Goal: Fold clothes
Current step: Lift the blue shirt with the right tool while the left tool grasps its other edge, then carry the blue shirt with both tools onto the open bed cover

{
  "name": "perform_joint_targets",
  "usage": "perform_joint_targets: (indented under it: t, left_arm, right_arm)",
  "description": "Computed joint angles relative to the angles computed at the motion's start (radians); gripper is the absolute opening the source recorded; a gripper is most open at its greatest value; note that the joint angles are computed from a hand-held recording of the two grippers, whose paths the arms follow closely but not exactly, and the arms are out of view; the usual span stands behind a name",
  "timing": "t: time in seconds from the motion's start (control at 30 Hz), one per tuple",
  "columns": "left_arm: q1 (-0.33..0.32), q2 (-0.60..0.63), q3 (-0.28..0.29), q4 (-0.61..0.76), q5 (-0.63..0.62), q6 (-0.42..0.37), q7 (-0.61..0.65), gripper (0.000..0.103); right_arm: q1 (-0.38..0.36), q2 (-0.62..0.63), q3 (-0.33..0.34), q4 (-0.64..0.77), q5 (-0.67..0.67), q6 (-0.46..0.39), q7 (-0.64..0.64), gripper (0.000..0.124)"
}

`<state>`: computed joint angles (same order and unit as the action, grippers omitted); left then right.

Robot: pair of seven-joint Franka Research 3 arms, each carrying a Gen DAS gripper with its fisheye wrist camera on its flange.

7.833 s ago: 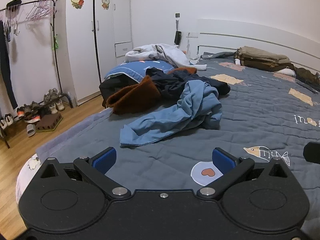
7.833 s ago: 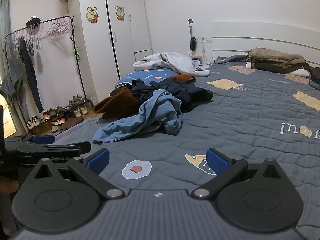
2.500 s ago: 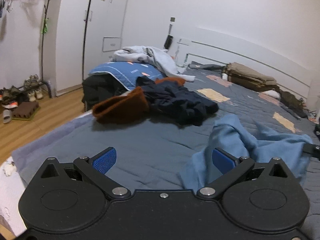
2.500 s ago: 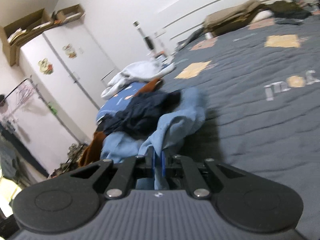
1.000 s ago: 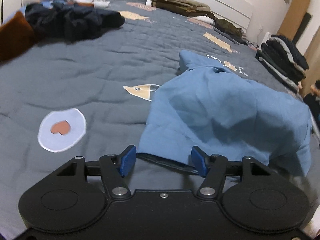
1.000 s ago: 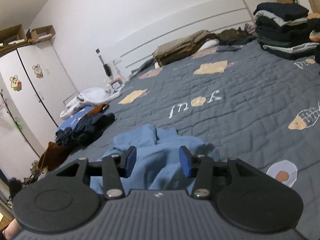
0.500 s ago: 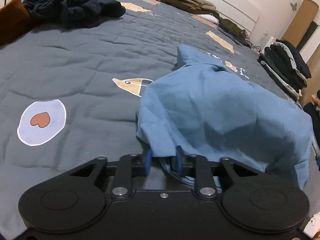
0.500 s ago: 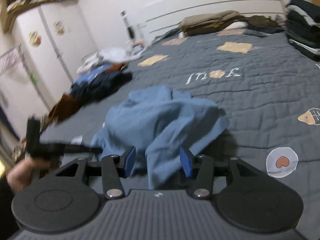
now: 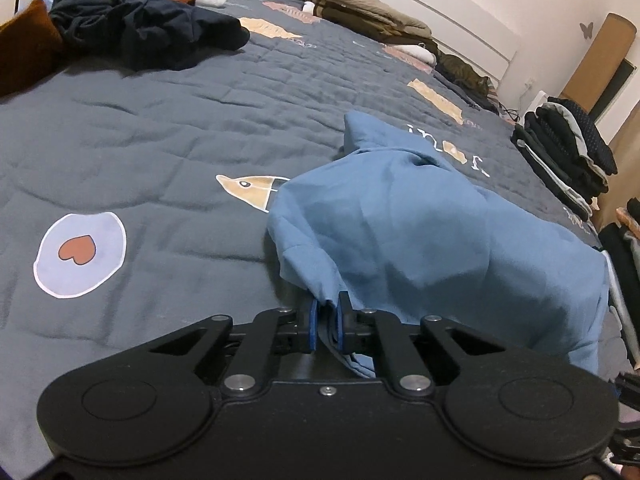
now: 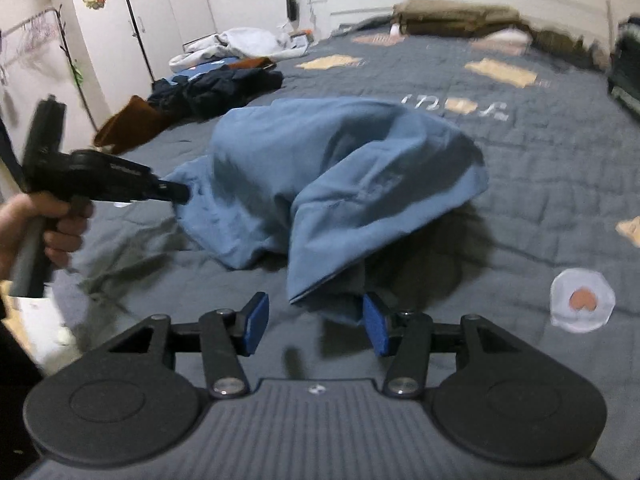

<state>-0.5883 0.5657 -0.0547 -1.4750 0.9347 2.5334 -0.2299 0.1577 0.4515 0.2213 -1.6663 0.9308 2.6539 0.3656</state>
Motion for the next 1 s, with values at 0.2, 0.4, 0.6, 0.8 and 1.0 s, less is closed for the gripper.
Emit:
perform_joint_targets:
  t: [0.2,0.4,0.6,0.8,1.0]
  left_arm:
    - [0.003,-0.006,-0.001,-0.006,-0.009,0.003,-0.013,0.009]
    - [-0.005,-0.034,0.01,-0.04,0.028,0.004,-0.05,0.009]
    - [-0.024,-0.117,0.029,-0.12,0.195,-0.021,-0.239,0.008]
    - [-0.046,-0.235,0.035,-0.216,0.525,-0.067,-0.545,0.005]
    - [-0.005,-0.306,-0.018,-0.266,0.72,-0.047,-0.681,0.002]
  right_arm:
    - [0.01,0.065,0.045,0.031,0.051,0.158,-0.141,0.052]
    - [-0.022,0.114,0.077,0.102,0.09,0.155,-0.042,0.014]
    - [-0.107,0.122,0.115,0.188,0.298,0.034,0.102,0.009]
    - [-0.194,0.078,0.121,0.198,0.548,-0.158,0.088,0.008]
    - [-0.209,0.052,0.053,0.218,0.528,-0.406,0.157,0.009]
